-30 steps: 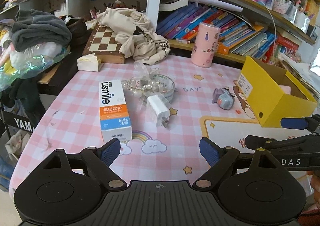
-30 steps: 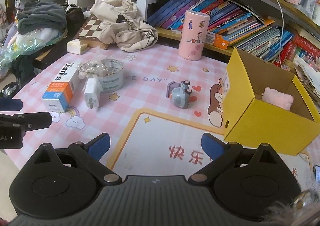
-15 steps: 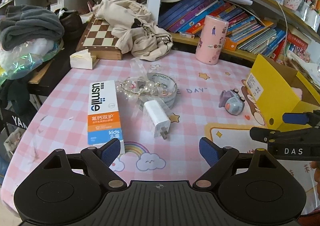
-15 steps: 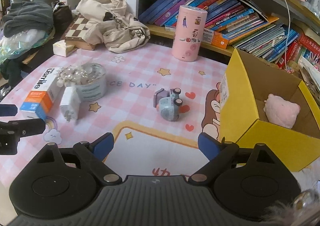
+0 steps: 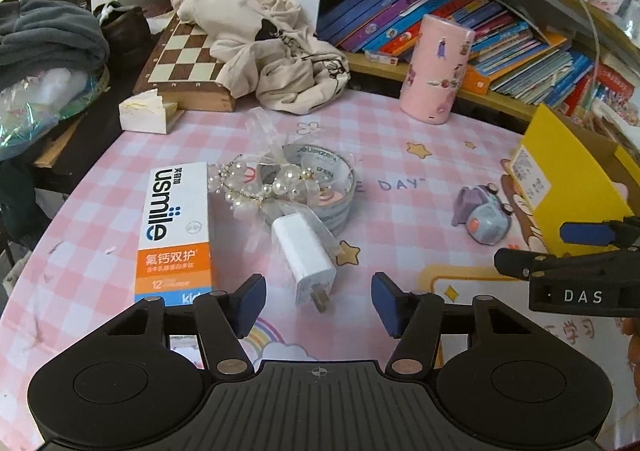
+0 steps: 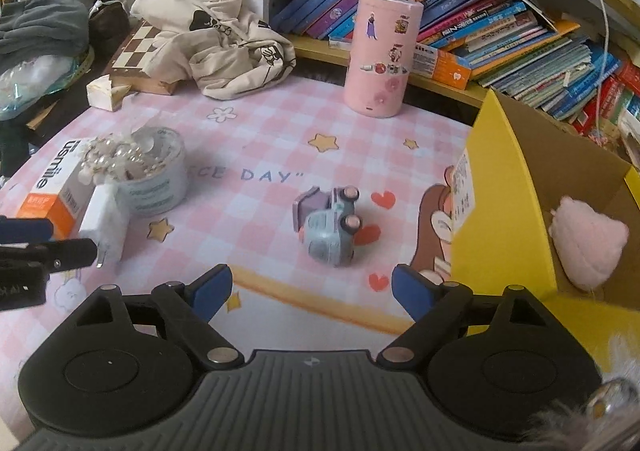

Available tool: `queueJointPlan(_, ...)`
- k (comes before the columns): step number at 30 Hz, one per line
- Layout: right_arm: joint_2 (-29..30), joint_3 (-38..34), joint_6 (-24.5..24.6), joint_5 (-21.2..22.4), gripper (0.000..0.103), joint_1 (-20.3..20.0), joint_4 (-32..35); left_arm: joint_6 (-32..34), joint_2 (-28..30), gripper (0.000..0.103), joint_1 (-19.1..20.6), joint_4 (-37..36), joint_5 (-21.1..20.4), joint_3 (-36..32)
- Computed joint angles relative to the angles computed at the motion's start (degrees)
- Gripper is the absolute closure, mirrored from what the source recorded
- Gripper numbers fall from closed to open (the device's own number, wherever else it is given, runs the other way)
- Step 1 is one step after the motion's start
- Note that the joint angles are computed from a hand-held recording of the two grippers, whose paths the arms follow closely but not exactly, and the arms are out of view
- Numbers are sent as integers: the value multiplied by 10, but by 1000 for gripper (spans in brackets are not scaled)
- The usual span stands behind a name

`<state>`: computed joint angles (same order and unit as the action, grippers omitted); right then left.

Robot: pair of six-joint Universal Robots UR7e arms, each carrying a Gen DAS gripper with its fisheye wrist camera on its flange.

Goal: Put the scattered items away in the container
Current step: 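Reach the left tool to the white charger while the right tool reaches the toy truck, then close the left gripper on the charger while the right gripper closes on the truck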

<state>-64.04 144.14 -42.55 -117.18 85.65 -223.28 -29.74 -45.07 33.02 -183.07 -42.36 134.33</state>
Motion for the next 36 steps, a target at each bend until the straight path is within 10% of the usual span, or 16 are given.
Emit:
queueJointPlan(13, 23, -64, -1, 6, 20, -17, 54, 0, 33, 56, 38, 33, -1, -50)
queueJointPlan(36, 33, -109, 35, 18, 61, -42, 124, -9, 47, 74, 57, 48, 9, -70)
